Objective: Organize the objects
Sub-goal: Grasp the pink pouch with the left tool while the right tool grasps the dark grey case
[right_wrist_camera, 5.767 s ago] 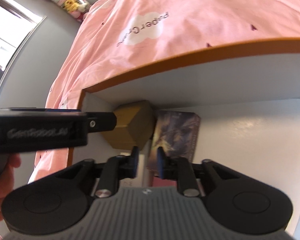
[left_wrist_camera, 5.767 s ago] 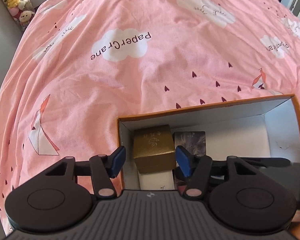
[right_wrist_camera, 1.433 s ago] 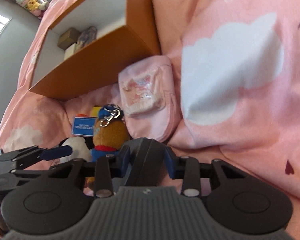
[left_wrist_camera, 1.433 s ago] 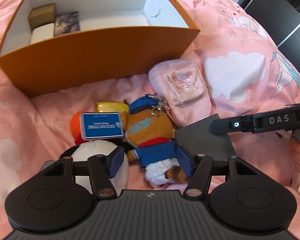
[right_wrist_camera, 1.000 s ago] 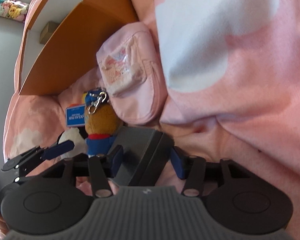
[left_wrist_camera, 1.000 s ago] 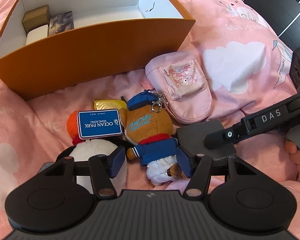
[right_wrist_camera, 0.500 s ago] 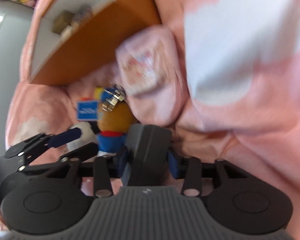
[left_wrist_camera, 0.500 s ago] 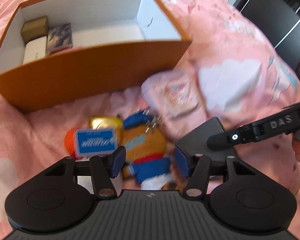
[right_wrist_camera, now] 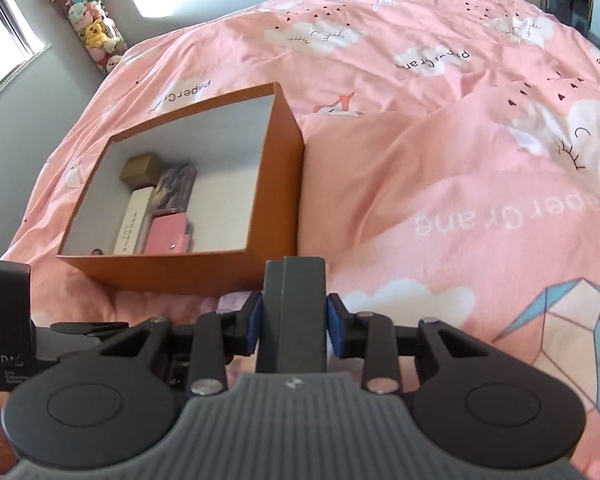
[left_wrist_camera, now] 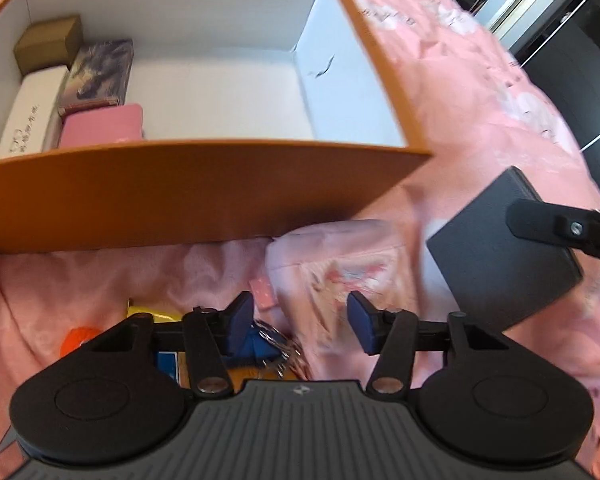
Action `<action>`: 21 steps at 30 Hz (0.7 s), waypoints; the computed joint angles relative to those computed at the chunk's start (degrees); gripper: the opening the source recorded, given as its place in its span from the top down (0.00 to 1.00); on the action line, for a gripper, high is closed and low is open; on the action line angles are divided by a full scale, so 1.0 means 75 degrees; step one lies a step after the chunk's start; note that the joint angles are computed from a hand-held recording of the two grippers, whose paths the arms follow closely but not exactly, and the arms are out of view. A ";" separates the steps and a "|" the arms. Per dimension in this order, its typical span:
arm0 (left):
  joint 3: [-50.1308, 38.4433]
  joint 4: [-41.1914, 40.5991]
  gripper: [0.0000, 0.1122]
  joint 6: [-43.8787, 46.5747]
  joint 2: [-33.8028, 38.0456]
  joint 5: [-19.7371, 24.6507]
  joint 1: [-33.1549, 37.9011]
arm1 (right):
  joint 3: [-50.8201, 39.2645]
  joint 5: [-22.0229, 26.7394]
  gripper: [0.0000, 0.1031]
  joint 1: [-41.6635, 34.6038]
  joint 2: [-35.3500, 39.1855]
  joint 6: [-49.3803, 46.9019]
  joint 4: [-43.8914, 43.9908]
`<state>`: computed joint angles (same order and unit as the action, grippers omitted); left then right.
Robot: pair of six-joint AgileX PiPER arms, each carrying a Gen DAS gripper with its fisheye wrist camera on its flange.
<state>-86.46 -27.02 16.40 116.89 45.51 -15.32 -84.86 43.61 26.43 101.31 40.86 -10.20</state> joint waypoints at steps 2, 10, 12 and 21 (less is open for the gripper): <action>-0.0159 -0.0196 0.52 -0.0016 0.0237 0.0081 0.0050 | -0.0021 -0.0131 0.66 -0.0039 0.0201 -0.0065 0.0115; -0.0024 -0.0365 0.79 0.0031 0.0159 -0.0190 -0.0100 | 0.0142 -0.0492 0.66 -0.0111 0.0592 0.0019 0.0200; 0.0149 -0.0444 0.83 0.0171 0.0005 -0.0286 -0.0091 | 0.0130 -0.0475 0.66 -0.0101 0.0592 -0.0003 0.0199; 0.0814 -0.0906 0.87 0.0758 -0.0986 -0.0290 0.0259 | 0.0030 -0.0395 0.66 0.0160 0.0351 0.0135 -0.0092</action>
